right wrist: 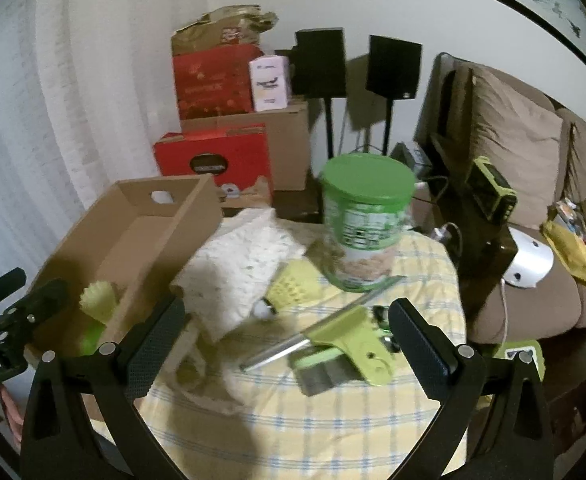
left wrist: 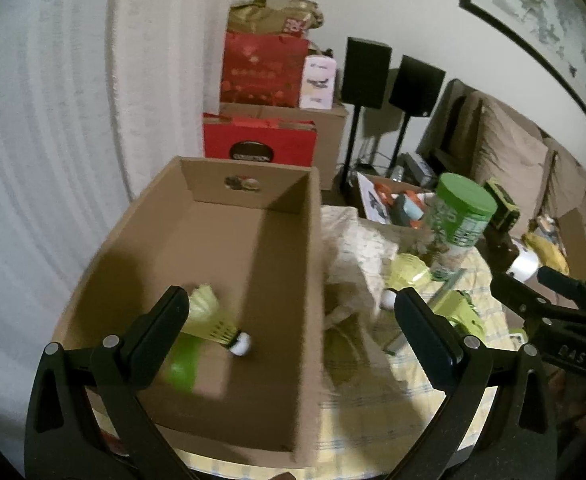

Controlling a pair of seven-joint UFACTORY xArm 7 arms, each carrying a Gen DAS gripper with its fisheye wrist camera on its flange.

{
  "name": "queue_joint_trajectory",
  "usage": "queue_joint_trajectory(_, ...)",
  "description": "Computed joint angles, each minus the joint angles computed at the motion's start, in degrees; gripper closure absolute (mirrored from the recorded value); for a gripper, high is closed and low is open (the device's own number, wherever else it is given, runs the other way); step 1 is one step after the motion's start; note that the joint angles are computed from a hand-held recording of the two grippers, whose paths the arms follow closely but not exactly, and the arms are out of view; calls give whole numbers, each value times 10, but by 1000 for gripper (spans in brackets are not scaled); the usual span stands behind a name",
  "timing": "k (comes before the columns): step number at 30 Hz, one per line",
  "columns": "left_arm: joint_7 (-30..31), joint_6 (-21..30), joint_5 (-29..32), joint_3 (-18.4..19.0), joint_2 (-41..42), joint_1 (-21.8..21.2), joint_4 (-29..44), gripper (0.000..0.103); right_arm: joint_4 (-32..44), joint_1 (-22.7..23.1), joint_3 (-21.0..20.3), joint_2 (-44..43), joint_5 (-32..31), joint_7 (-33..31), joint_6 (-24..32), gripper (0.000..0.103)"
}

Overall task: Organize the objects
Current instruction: 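Withdraw both tools from the box back toward the table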

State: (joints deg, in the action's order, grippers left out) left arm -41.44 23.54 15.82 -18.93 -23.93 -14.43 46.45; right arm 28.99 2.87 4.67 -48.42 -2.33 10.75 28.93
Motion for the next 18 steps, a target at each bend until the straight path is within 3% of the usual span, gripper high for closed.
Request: queue_joint_trajectory(18, 43, 3, -16, 1, 77, -61, 59, 4, -29, -64, -62, -40, 0, -58, 25, 0)
